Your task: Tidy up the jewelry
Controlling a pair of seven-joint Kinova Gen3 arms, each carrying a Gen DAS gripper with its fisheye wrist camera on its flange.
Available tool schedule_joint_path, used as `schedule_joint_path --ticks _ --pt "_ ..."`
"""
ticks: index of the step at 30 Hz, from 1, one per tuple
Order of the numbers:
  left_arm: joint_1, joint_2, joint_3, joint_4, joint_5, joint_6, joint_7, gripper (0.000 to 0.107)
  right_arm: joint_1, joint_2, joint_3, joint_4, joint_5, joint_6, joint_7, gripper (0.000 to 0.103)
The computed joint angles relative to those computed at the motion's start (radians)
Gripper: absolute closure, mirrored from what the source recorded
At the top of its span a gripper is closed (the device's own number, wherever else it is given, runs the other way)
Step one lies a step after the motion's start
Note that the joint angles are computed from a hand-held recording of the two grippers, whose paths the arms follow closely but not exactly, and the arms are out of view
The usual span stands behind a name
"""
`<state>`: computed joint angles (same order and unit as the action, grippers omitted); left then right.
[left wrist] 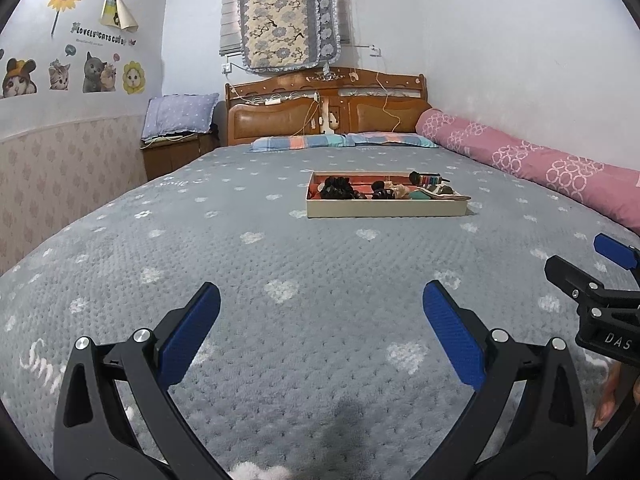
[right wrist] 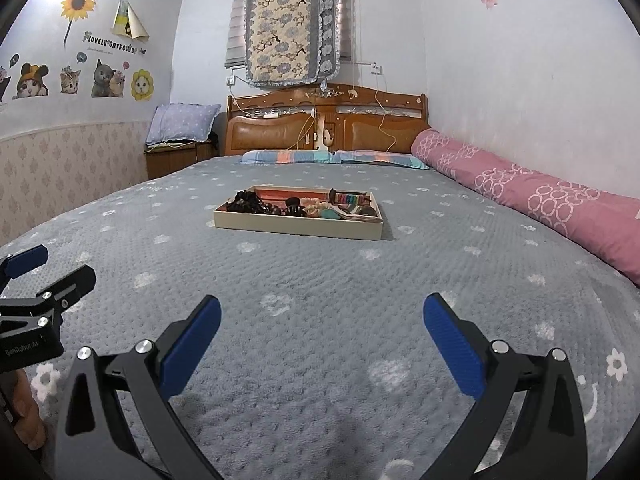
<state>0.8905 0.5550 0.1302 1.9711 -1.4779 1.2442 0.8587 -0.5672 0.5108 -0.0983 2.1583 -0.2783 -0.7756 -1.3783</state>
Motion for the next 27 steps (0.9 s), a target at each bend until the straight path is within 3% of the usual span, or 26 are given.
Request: schedule_joint_path --ticks 27 --pt "0.005 0.015 -0.007 -0.015 0.004 0.005 -0.015 0.009 0.000 0.003 0.001 -0.007 0.001 0.008 0.002 0.004"
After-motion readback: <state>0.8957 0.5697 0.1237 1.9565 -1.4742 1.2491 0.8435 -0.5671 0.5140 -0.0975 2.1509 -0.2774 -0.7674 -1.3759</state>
